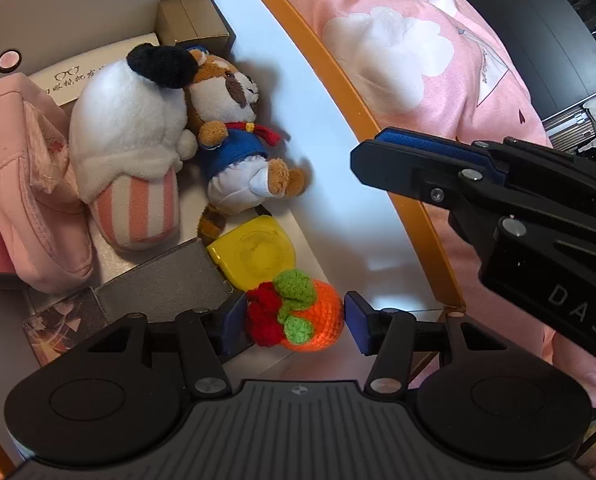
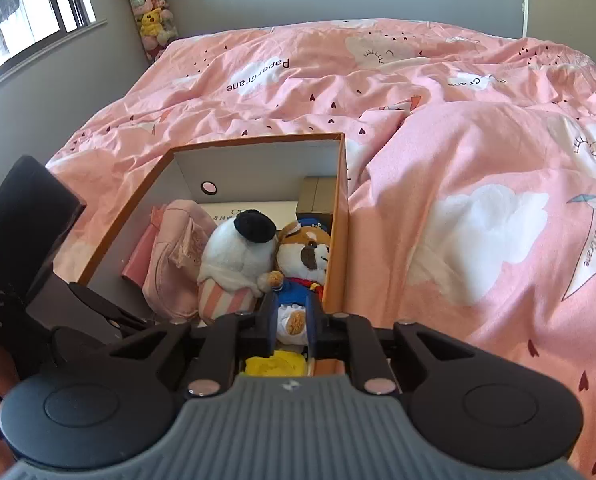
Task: Organize objects
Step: 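Carry the orange crochet fruit into the box with the left gripper, then open the left gripper to release the fruit and withdraw both grippers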
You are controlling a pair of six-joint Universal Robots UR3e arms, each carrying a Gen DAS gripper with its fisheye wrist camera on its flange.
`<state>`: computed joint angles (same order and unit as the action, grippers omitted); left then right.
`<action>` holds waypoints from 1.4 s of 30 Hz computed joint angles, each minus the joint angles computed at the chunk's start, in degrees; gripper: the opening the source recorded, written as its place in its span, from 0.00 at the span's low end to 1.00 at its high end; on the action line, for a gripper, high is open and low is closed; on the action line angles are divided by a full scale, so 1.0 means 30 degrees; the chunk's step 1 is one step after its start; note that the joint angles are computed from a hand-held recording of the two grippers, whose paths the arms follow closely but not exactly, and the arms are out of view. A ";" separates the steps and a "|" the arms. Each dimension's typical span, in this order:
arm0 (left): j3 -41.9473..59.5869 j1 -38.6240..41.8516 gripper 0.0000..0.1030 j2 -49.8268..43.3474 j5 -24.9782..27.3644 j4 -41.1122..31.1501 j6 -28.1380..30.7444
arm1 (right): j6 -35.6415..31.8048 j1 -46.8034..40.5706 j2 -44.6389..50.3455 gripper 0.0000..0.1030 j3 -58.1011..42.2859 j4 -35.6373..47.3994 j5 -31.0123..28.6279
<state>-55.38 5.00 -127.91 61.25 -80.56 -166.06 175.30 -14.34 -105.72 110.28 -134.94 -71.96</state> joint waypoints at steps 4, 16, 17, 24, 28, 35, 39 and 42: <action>-0.0107 -0.0035 0.61 0.0097 0.0057 -0.0020 -0.0230 | 0.0564 0.0161 -0.0155 0.19 0.0500 -0.0551 -0.0089; -0.5759 0.0467 0.69 0.4585 0.0235 0.3867 -0.0710 | 0.3028 0.1007 -0.2066 0.40 0.1002 -0.0898 -0.1550; -0.6696 0.0595 0.69 0.5359 0.0341 0.4657 -0.0866 | 0.3503 0.1124 -0.2345 0.46 0.1130 -0.0999 -0.1721; -1.3436 0.1846 0.69 1.0945 0.2581 1.2168 -0.2284 | 0.6161 0.3034 -0.4202 0.63 0.2641 -0.3583 -0.3422; -1.6344 0.2274 0.77 1.3177 0.4151 1.6262 -0.3046 | 0.7092 0.5574 -0.3851 0.68 0.2430 -0.4951 -0.5539; -1.9376 0.2128 0.85 1.5674 0.8036 2.0243 -0.2568 | 0.7675 1.2081 -0.0659 0.85 0.0965 -0.7668 -1.2254; -2.0780 0.2219 0.87 1.6803 0.9688 2.1219 -0.2075 | 0.8223 1.4450 0.0883 0.93 0.0284 -0.8237 -1.4767; -2.1804 0.3458 0.87 1.8296 0.8601 2.0642 -0.1950 | 0.8434 1.5594 0.1724 0.96 -0.0110 -0.8308 -1.5856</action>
<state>-120.80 15.37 -73.02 87.06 -18.64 -171.91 200.60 32.44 -100.55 109.95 -159.87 -119.53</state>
